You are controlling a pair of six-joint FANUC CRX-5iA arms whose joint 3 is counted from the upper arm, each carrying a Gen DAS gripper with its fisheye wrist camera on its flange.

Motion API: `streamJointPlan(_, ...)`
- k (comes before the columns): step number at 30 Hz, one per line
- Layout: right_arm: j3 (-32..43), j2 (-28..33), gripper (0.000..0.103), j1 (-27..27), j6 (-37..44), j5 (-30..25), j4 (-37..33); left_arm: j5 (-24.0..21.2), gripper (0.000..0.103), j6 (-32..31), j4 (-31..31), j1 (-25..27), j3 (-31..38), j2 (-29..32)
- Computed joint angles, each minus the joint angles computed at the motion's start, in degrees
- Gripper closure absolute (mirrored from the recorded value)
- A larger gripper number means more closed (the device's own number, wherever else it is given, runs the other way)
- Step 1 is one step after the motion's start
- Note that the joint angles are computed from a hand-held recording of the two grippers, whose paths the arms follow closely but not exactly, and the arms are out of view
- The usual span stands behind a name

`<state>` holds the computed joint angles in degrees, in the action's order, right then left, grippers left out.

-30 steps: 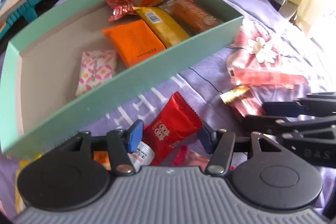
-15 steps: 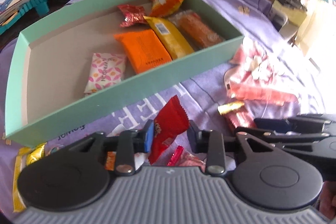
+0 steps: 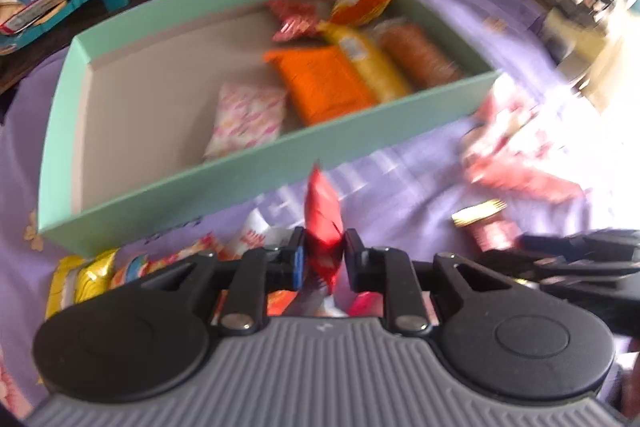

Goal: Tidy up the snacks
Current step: 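Carry both snacks into the tray and open both grippers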

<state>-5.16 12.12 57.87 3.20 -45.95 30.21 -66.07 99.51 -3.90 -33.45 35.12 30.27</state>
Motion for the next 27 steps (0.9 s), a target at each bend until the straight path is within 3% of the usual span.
streamJointPlan(8,-0.66,0.13,0.067,0.02,-1.05,0.92,1.61,-0.61,0.085,-0.37,-1.72,-1.53,2.56,2.21)
streamJointPlan(20,-1.64,-1.98,0.068,-0.17,-3.15,2.47,4.14,5.56,0.086,-0.4,7.85,3.16,-5.06,-4.32)
streamJointPlan(27,1.91,-1.71,0.068,-0.86,-0.95,2.07,6.29,8.29,0.086,0.23,7.37,4.44,-5.59,-6.81)
